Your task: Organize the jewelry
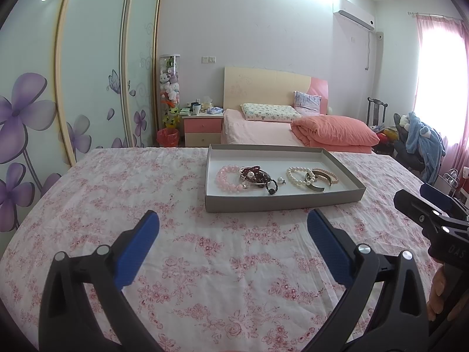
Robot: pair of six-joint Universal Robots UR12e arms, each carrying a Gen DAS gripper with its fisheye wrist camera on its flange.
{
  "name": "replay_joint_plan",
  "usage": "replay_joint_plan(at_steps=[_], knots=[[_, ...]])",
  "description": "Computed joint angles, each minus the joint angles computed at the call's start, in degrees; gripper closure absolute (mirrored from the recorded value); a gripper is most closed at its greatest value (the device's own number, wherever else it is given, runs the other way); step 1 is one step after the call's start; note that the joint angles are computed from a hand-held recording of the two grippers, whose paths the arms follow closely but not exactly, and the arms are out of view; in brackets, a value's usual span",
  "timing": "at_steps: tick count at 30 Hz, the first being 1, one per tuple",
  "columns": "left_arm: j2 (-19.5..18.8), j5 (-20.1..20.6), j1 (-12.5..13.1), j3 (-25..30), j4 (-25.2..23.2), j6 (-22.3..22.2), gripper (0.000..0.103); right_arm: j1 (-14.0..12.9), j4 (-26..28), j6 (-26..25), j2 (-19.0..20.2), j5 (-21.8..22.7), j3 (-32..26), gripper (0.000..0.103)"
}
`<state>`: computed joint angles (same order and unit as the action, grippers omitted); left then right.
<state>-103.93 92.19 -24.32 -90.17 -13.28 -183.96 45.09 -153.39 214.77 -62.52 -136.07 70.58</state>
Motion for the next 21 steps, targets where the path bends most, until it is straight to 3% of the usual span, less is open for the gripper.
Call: replay_joint_plan(at_steps=[21], knots=[[0.0, -0.1, -0.2, -0.3, -0.3, 0.0, 0.004, 0.0, 0.2, 0.2, 0.0, 0.1, -0.1, 0.002]])
